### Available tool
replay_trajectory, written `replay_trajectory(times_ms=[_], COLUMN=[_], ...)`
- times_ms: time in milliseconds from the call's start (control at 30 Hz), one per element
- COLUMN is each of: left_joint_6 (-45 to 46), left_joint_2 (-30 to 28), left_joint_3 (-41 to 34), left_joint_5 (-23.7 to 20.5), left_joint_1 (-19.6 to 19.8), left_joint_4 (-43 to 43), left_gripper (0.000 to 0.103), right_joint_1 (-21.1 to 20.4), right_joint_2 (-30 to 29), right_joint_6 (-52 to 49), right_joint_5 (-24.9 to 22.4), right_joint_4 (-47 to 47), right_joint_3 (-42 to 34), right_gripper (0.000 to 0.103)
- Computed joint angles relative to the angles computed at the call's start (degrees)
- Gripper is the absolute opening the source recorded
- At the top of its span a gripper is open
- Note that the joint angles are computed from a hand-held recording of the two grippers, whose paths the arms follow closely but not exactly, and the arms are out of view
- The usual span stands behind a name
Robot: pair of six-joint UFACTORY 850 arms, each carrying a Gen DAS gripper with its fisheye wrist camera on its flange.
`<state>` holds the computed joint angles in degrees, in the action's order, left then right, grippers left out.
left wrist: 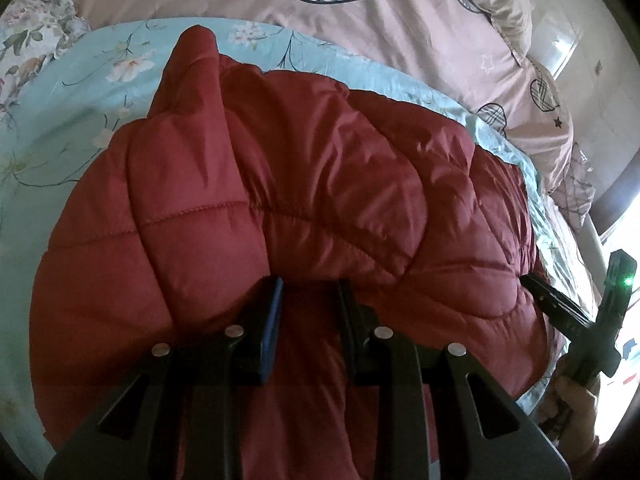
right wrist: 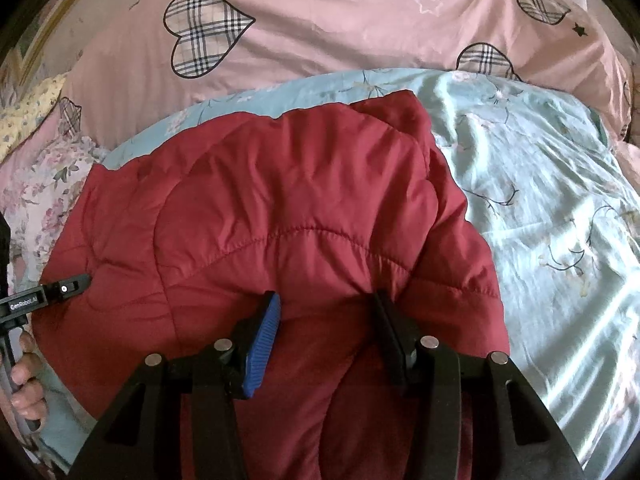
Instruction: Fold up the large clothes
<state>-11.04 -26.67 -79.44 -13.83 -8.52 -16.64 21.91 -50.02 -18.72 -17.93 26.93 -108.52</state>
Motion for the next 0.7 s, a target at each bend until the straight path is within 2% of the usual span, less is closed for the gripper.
replay_trajectory(times_ms=[133,300,467,533,600,667,700], left_joint_6=[-7.07,-17.63,-36.59,-41.66,-45.91,-50.9,-52.59], left_joint_2=[0.11,0.02,0.51,1.39,2.82,3.52,3.7], left_joint_3=[0.29,-0.14,-1.31,-0.96,0.04,0.22,0.07], left_joint_5=[0.58,-0.05,-4.74,-6.28,-6.98,-9.54,-11.49], left_joint_1=[-0.63,-1.39,-3.56,-4.51,-5.6,-6.9,-7.63], left_joint_4=[7.29,17.46,36.27,41.05,45.48,51.13,53.51], left_gripper=[0.024,0.024,0.025,0.031,0.052,0.059,0.059], right_joint_1=[0.5,0.19,0.03,-0.21,-0.34,-0.32,-0.28], right_joint_2=[0.41,0.38,0.1,-0.19,-0.25,-0.06,0.12], right_joint_6=[3.15,0.66,2.27,1.67,0.98,1.32,1.69], right_joint_5=[1.64,1.29,-0.98,-2.08,-2.5,-2.51,-2.49], right_joint_4=[-3.54,-0.5,-1.39,-0.43,0.41,0.06,-0.19], right_joint_3=[0.86,0.92,-0.27,-0.89,-1.03,-0.83,-0.64], right_gripper=[0.048,0.048,0.049,0.049,0.049,0.049,0.05])
